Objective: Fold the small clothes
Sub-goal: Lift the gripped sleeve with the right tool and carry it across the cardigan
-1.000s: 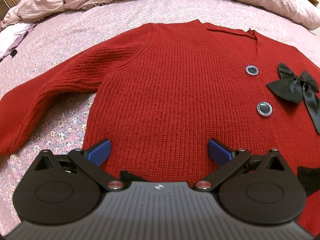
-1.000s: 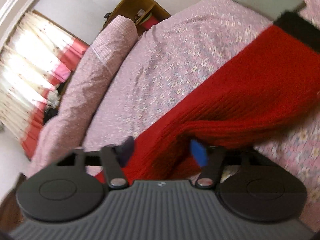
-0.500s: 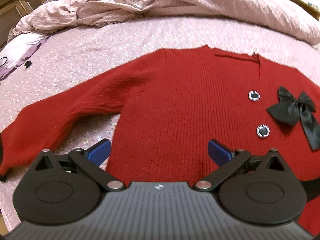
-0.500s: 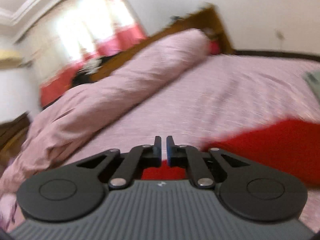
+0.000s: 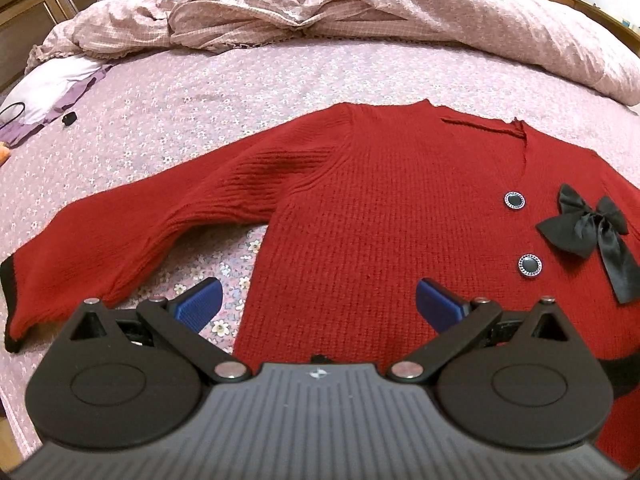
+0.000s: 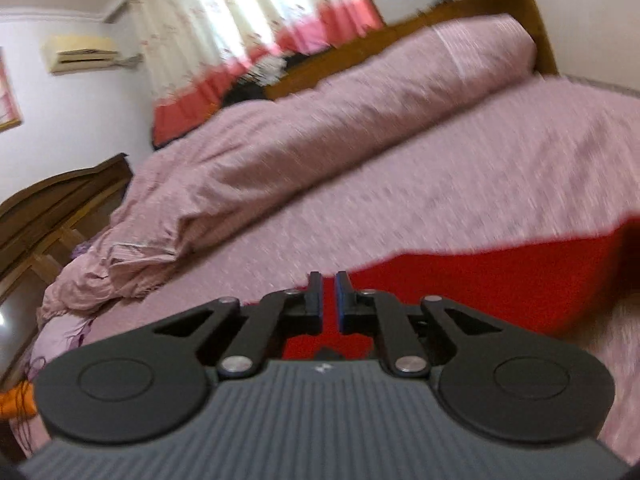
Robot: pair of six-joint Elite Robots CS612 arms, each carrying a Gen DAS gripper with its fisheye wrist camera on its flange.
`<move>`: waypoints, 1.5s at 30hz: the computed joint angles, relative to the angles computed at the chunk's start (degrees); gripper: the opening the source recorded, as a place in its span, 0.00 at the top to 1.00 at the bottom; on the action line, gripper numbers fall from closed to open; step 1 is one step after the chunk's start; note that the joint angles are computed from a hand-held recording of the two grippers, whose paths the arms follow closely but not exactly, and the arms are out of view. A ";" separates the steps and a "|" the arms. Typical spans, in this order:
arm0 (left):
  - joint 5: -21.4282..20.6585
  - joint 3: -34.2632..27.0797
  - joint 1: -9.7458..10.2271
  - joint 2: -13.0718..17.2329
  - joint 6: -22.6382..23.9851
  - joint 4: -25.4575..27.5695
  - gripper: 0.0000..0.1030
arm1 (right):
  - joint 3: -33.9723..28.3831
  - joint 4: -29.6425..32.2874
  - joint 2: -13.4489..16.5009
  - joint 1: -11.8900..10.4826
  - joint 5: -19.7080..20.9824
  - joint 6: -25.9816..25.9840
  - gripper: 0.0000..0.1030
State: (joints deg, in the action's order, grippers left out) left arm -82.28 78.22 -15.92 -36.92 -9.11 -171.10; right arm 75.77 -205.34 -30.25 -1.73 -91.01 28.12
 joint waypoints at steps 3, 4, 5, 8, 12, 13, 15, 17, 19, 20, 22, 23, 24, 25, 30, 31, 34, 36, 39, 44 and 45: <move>-0.08 -0.10 -0.09 0.08 -0.22 0.32 0.00 | 2.02 1.51 -0.79 -0.03 -2.37 3.31 0.72; -0.15 -0.10 -0.14 0.12 -0.08 0.36 0.00 | 2.81 1.64 -1.04 0.11 -3.76 4.82 0.60; -0.19 -0.06 -0.20 0.12 0.14 0.34 0.00 | 3.45 1.55 -1.26 0.06 -5.01 6.60 0.33; 0.12 0.00 -0.47 0.16 0.75 0.56 0.00 | 4.68 0.17 -1.48 0.18 -9.87 10.29 0.19; 0.38 -0.18 -0.69 0.09 0.07 2.21 0.00 | 6.44 0.59 -2.32 -0.41 -11.72 13.02 0.19; 0.24 -0.25 -0.69 0.08 -0.17 2.57 0.00 | 7.37 0.71 -2.67 -0.72 -12.13 14.22 0.19; -0.12 -0.30 -0.71 -0.02 -0.55 3.36 0.00 | 7.72 2.24 -2.85 -1.00 -13.61 16.91 0.20; -0.24 -0.28 -0.75 -0.12 -0.65 3.89 0.00 | 8.09 4.16 -3.13 -1.38 -15.37 20.38 0.19; 0.02 -0.22 -0.91 -0.20 -0.70 4.36 0.00 | 8.36 4.93 -3.05 -1.82 -16.28 22.14 0.19; 0.24 -0.18 -1.00 -0.23 -0.75 4.50 0.00 | 8.15 5.95 -2.99 -2.05 -16.84 22.98 0.20; 0.52 -0.24 -1.12 -0.24 -0.74 4.86 0.00 | 7.75 7.41 -2.80 -2.60 -17.53 24.44 0.19; 0.63 -0.25 -1.19 -0.25 -0.65 5.04 0.00 | 7.71 7.99 -2.76 -2.97 -17.69 25.31 0.20; 0.75 -0.27 -1.25 -0.27 -0.57 5.20 0.00 | 7.61 8.58 -2.72 -3.29 -17.82 26.03 0.20; 0.98 -0.25 -1.33 -0.30 -0.43 5.31 0.00 | 7.39 9.37 -2.71 -3.60 -18.02 26.90 0.20; 2.13 -0.41 -1.58 -0.31 -0.27 6.03 0.00 | 7.54 11.95 -2.91 -4.90 -19.33 31.61 0.21; 2.33 -0.47 -1.62 -0.28 -0.31 6.19 0.00 | 7.58 12.11 -2.84 -5.15 -19.43 32.29 0.21; 2.49 -0.75 -1.73 -0.16 -0.46 6.70 0.00 | 7.37 12.86 -2.50 -5.54 -20.33 33.04 0.21; 2.20 -0.84 -1.77 -0.10 -0.34 6.86 0.00 | 7.34 12.84 -2.04 -5.69 -20.58 33.05 0.22; 2.12 -0.70 -1.88 -0.11 0.18 6.76 0.00 | 7.45 11.45 -1.43 -5.63 -21.40 32.98 0.40; 1.97 -0.49 -1.79 -0.19 0.11 6.44 0.00 | 7.65 8.84 -1.26 -5.81 -19.36 29.15 0.85; 1.92 -0.48 -1.74 -0.19 -0.08 6.38 0.00 | 7.43 8.06 -1.18 -5.61 -19.81 27.38 0.85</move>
